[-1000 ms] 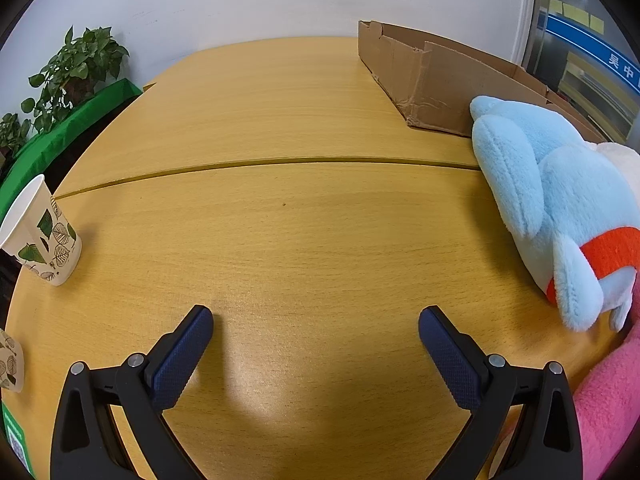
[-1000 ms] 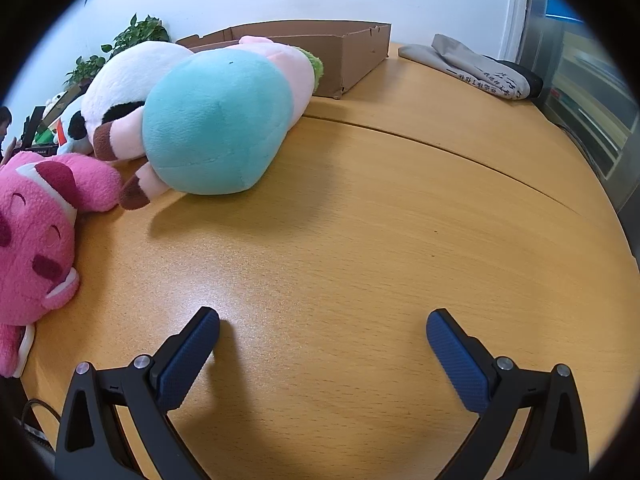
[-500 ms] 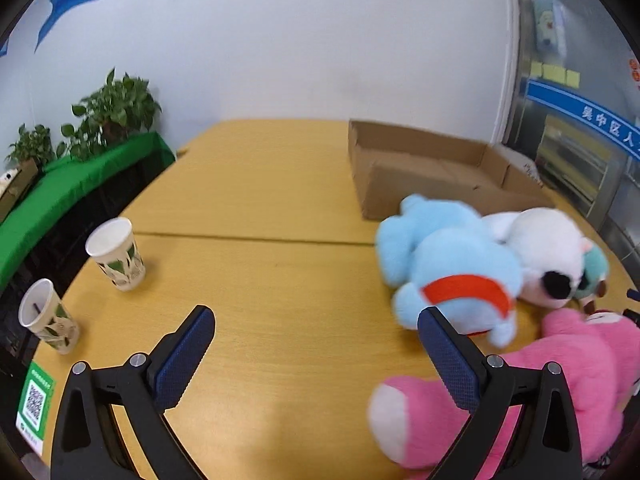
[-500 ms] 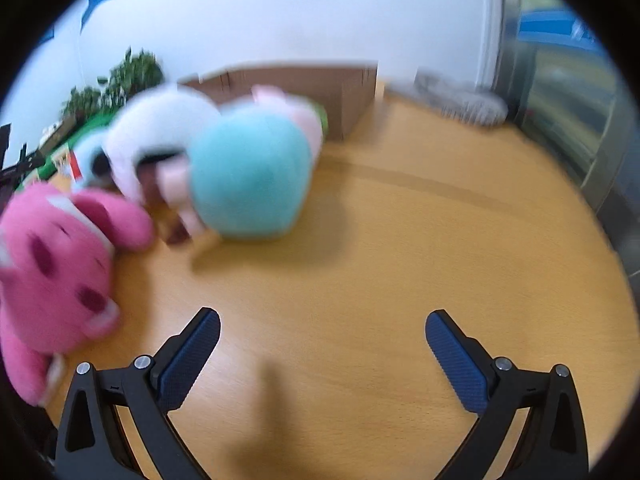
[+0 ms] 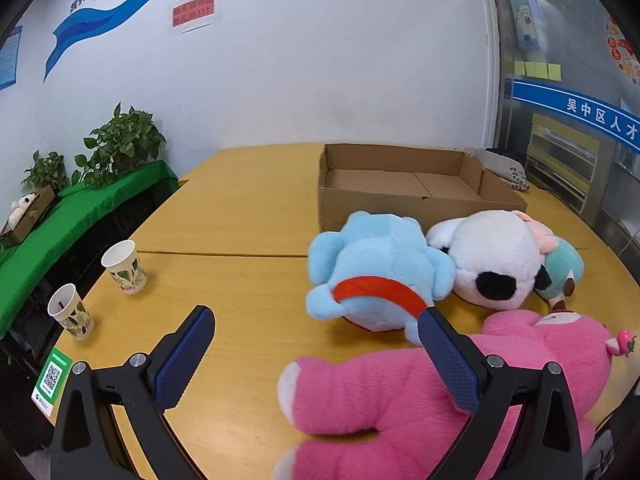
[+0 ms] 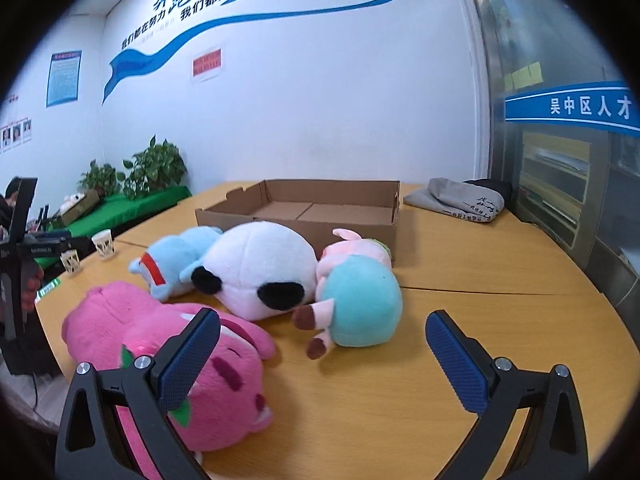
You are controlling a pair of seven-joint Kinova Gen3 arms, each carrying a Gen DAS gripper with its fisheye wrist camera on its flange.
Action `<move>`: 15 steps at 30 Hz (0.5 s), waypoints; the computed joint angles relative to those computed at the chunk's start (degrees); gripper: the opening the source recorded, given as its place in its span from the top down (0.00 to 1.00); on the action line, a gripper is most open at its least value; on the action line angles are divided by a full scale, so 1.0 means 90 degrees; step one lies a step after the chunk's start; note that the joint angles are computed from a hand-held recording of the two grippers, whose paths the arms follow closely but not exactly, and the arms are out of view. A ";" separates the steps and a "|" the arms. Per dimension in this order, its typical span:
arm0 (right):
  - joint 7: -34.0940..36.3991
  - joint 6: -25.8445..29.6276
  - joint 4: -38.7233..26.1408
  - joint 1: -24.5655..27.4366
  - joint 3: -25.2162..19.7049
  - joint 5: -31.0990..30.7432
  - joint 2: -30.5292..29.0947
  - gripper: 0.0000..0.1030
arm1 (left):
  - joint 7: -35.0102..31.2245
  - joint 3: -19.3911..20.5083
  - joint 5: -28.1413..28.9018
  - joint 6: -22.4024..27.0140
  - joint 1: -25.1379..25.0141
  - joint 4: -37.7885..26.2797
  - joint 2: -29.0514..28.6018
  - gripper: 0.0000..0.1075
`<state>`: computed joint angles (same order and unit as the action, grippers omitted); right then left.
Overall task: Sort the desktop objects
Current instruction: 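Move both tools toward the large pink bear lying on the table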
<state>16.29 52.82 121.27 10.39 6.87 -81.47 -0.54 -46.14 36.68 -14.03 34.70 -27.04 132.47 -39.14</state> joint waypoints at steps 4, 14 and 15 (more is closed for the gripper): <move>-0.0615 -0.0255 0.0176 -0.0117 -0.0053 0.0265 -0.0379 0.00 | 0.0103 0.0567 0.0073 0.0286 -0.0171 -0.0240 0.0063 0.05; -0.1686 -0.0947 0.0256 -0.0602 -0.0151 0.1084 -0.0862 0.95 | 0.0084 0.1050 0.0256 0.0519 -0.0110 -0.0464 0.0468 0.67; -0.1829 -0.0966 0.0234 -0.0656 -0.0123 0.1170 -0.0833 0.95 | 0.0065 0.0877 0.0338 0.0500 0.0042 -0.0447 0.0628 0.84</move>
<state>-0.18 44.13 123.37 4.49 5.76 -70.94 -8.03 -45.55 44.57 -10.99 39.20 -26.66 128.45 -33.49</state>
